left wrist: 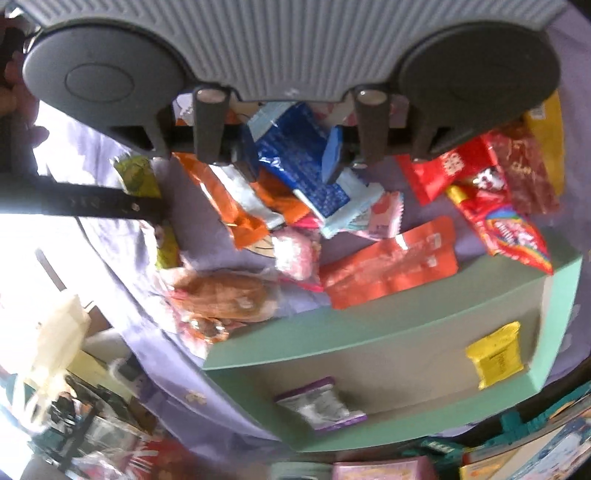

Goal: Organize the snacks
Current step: 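Grasp the blue-white pack with the left gripper while the right holds the candy stick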

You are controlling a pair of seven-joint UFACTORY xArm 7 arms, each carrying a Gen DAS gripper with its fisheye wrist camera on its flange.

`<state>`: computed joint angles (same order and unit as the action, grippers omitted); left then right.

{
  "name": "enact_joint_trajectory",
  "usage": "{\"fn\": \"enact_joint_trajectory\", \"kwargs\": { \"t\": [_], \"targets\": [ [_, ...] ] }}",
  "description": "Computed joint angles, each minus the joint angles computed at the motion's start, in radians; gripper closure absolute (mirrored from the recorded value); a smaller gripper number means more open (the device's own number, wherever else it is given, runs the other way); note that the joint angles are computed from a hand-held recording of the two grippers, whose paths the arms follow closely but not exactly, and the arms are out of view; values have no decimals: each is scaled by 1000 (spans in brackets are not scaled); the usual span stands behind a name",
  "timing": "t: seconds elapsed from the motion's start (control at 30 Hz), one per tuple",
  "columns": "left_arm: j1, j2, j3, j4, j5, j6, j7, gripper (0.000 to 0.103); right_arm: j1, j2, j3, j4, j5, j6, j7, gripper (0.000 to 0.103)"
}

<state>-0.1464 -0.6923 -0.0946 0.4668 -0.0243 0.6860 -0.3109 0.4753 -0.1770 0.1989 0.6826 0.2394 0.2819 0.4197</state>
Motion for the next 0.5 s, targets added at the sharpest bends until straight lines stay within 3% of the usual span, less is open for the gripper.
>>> {"fn": "enact_joint_trajectory", "kwargs": {
  "t": [0.03, 0.2, 0.43, 0.5],
  "targets": [
    [18, 0, -17, 7, 15, 24, -25, 50, -1, -1, 2, -4, -3, -7, 3, 81],
    [52, 12, -24, 35, 28, 123, -118, 40, -21, 8, 27, -16, -90, -49, 36, 80],
    [53, 108, -65, 82, 81, 107, -204, 39, -9, -3, 22, -57, -127, -120, 62, 80],
    [49, 130, -77, 87, 112, 99, -221, 49, 7, -7, 8, -68, -103, -134, 45, 80]
  ]
}}
